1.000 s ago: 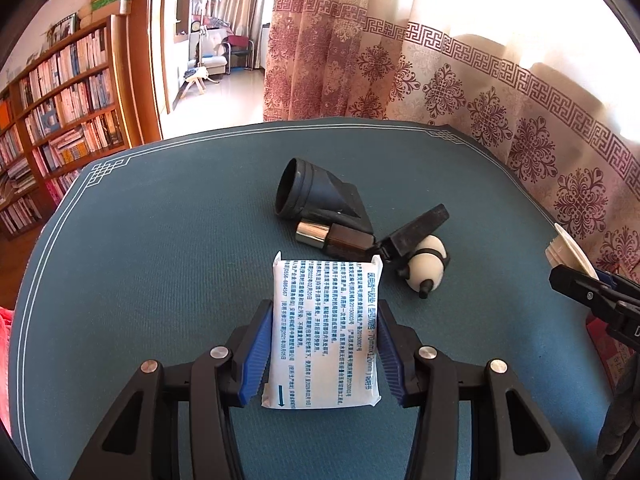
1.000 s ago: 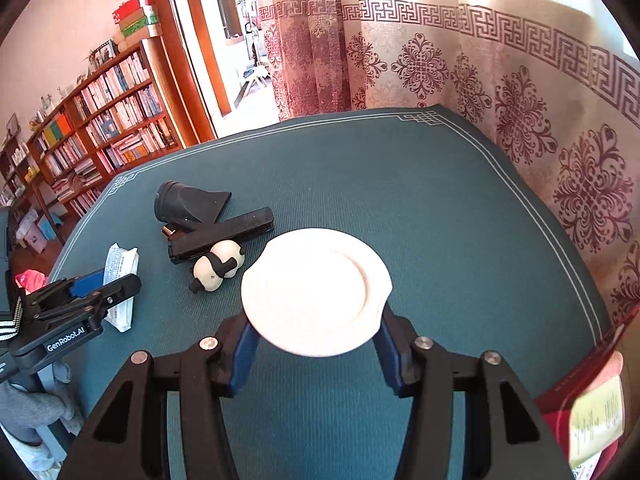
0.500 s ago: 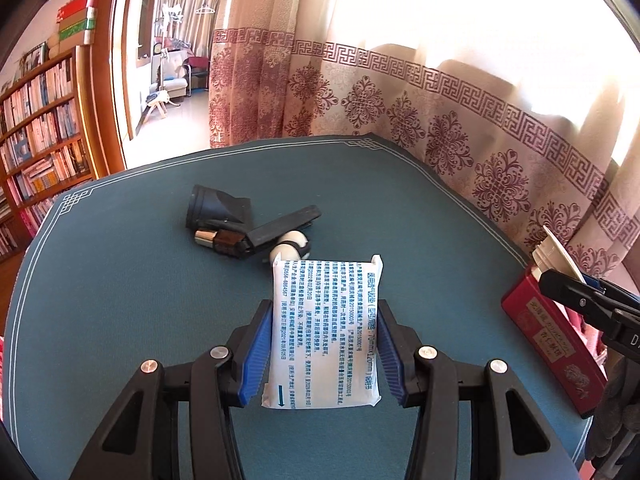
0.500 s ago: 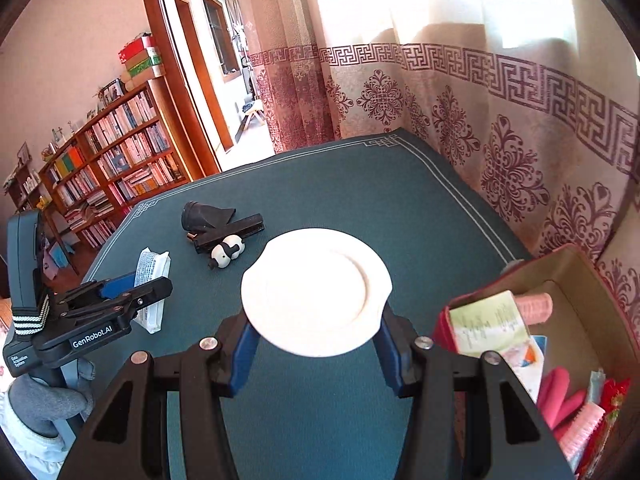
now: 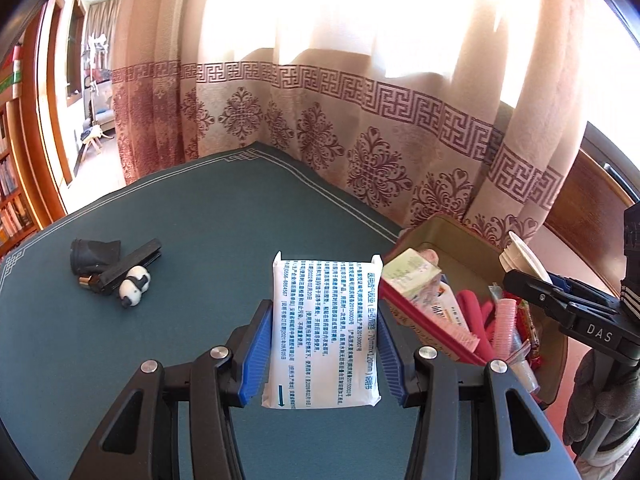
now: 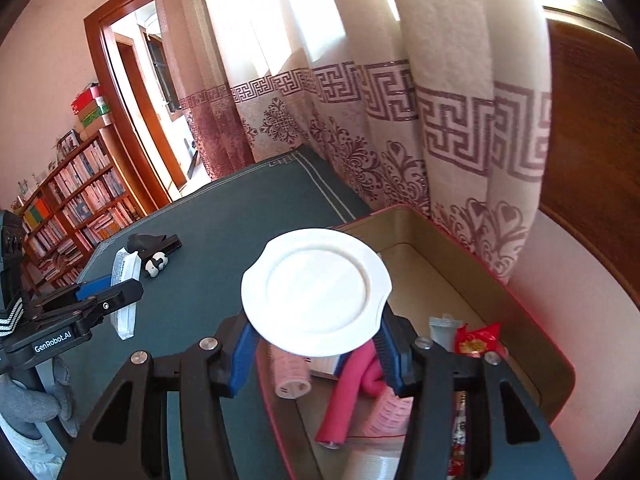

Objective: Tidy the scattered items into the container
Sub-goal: 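Carry the packet in the left gripper and lid in the right over the tin, then open both grippers to release the packet and white lid into the tin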

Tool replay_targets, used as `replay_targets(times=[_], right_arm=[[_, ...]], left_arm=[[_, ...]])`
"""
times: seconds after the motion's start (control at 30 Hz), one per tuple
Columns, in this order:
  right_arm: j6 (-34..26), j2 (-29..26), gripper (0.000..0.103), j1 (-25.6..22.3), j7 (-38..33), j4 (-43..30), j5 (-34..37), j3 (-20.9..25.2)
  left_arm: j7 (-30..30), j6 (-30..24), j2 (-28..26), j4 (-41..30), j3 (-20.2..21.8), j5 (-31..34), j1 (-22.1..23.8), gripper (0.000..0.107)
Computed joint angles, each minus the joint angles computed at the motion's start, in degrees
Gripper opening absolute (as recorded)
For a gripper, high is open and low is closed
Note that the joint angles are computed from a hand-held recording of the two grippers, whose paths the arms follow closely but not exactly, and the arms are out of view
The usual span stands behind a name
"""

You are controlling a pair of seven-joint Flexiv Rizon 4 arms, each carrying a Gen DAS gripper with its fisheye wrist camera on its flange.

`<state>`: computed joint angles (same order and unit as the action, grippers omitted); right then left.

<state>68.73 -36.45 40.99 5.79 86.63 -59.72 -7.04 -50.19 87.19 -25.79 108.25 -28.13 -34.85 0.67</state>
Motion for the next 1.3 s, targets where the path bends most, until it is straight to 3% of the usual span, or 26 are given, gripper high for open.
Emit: replay_targets(times=[0.2, 0.57, 0.63, 0.67, 0.73, 0.8, 1.3], right_arm=[[2.3, 3.9, 0.056, -1.5, 6.7, 6.4, -5.9, -1.1], [3.8, 6.0, 0.056, -6.0, 12.2, 10.3, -13.1, 1.5], [4.0, 6.1, 0.056, -6.7, 12.5, 10.5, -13.6, 2.0], [4.2, 6.1, 0.056, -6.9, 12.9, 10.6, -14.1, 2.1], [4.7, 6.3, 0.059, -7.4, 14.1, 11.0, -15.0, 2.3], [5.2, 6.6, 0.069, -7.9, 15.5, 11.4, -16.1, 2.3], [3.0, 7.6, 0.070, -9.1, 18.8, 11.3, -19.9, 4.6]], left_arm=[[-2.6, -3.7, -1.7, -5.0, 4.8, 4.5, -7.6, 0.051], [-6.8, -9.5, -5.3, -12.5, 10.4, 10.8, -16.3, 0.051], [-8.3, -10.4, -5.8, -13.6, 11.5, 11.6, -17.4, 0.059], [-8.8, -10.8, -6.0, -13.9, 11.6, 11.8, -17.6, 0.071], [-9.4, -11.0, -6.1, -14.0, 11.5, 11.9, -17.6, 0.076], [-9.5, -11.1, -5.9, -13.9, 11.4, 12.1, -17.5, 0.076], [-9.5, -9.1, -3.8, -9.9, 9.4, 9.6, -14.1, 0.076]])
